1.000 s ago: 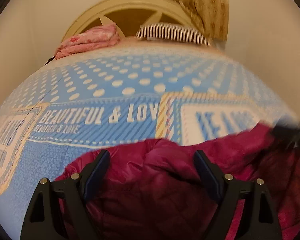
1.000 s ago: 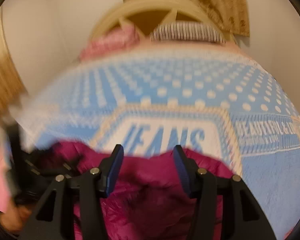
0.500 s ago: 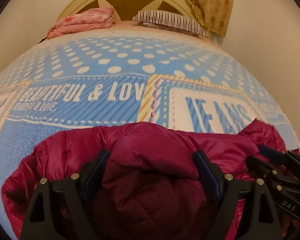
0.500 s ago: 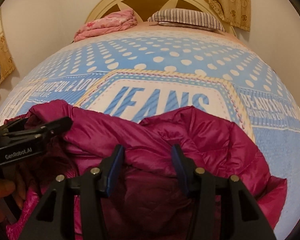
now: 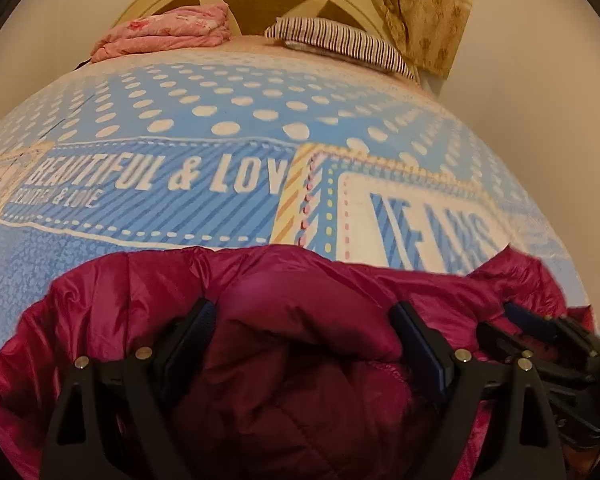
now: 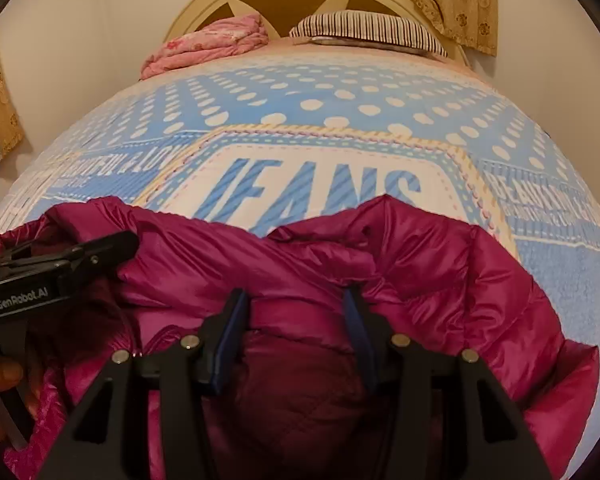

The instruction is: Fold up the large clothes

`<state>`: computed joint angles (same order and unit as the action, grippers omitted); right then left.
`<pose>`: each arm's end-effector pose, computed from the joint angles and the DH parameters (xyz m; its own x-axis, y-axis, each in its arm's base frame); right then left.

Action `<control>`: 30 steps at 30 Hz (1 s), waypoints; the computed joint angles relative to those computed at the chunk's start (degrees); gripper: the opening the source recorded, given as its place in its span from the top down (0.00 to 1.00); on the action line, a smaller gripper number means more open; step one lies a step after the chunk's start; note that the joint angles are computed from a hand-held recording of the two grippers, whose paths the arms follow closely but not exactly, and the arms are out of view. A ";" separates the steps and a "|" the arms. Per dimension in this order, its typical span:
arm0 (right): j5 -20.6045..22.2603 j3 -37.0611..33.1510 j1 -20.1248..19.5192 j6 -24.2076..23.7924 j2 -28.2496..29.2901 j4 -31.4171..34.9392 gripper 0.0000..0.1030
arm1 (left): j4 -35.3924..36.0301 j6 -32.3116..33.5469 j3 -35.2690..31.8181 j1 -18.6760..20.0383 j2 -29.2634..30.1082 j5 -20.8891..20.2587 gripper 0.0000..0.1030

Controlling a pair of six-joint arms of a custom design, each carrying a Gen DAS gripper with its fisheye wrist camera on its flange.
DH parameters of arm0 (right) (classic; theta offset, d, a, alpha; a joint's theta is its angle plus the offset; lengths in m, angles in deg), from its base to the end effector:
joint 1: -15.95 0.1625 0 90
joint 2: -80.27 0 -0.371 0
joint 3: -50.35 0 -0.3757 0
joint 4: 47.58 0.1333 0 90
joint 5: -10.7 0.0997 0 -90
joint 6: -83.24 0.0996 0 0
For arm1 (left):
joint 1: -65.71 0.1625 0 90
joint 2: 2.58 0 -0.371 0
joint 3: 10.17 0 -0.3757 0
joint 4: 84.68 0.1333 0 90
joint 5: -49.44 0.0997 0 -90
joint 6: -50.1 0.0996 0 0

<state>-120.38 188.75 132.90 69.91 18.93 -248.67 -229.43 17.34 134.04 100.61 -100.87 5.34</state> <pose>0.2357 -0.3140 0.1155 -0.7294 -0.1838 0.6589 -0.5588 0.7157 -0.4190 -0.1428 -0.3494 0.2065 -0.8494 0.1210 -0.5137 0.4172 0.7502 -0.5131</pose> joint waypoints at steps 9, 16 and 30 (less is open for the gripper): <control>0.13 0.40 -0.11 -1.08 0.71 -2.52 0.49 | 2.13 -5.16 -0.91 -7.17 -3.74 3.91 0.13; 1.38 0.88 -0.56 -0.88 0.34 -3.54 0.49 | 4.24 -3.51 -5.27 -4.76 7.27 2.22 0.13; 2.03 1.19 -0.84 -0.28 0.10 -3.57 0.49 | 1.69 -3.62 -2.63 -2.79 9.22 1.89 0.12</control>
<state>-118.35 189.94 132.06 69.63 19.02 -252.23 -227.73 13.73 131.41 97.82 -91.66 7.23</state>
